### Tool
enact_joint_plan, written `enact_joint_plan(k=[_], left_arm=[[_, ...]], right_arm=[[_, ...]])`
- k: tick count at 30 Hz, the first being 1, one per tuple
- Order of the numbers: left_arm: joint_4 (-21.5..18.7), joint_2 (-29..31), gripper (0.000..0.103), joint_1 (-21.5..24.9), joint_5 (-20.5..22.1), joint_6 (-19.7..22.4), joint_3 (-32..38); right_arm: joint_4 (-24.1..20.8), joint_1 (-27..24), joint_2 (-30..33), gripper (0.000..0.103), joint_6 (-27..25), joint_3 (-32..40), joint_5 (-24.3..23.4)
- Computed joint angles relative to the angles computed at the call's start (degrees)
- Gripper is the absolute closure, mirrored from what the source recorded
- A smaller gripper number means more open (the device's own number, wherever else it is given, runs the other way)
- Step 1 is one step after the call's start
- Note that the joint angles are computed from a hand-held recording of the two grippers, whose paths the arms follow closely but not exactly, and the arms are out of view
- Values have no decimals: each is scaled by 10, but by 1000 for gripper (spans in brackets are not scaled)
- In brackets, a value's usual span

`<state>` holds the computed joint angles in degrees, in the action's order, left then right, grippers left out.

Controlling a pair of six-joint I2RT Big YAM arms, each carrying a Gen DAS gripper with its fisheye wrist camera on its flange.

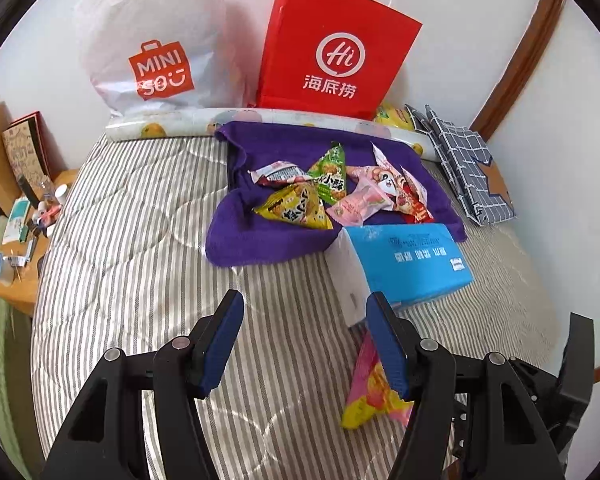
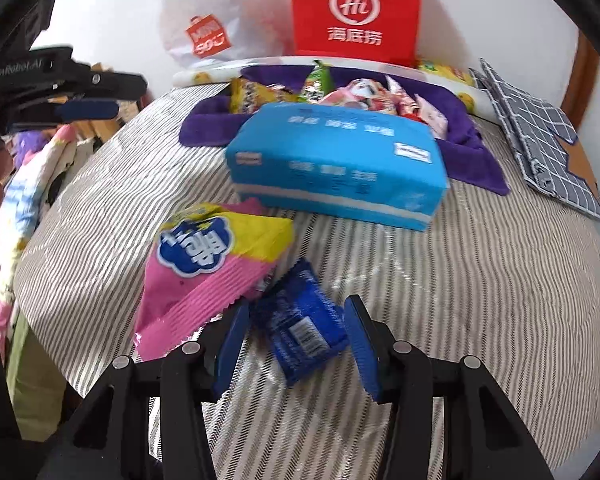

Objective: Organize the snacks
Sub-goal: 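Move both open grippers back toward the remaining snacks on the bed, then grasp the yellow-pink chip bag with the left gripper while right grasps the blue packet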

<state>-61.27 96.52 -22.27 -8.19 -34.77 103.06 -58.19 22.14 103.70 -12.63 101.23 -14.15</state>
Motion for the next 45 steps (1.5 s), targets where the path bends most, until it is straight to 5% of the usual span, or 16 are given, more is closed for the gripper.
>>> enact_joint_plan(k=[9, 17, 29, 39, 45], left_arm=[[-10, -10, 40, -17, -18, -1, -8], [-11, -1, 40, -34, -14, 2, -11], [13, 39, 38, -57, 67, 6, 2], [2, 80, 27, -72, 93, 22, 20], [-31, 114, 27, -86, 87, 36, 49]], right_arm=[[35, 4, 10, 48, -14, -19, 24], [62, -8, -15, 58, -22, -54, 32], [70, -60, -19, 66, 49, -59, 31], [72, -79, -39, 49, 56, -77, -3], [77, -82, -46, 48, 45, -95, -24]])
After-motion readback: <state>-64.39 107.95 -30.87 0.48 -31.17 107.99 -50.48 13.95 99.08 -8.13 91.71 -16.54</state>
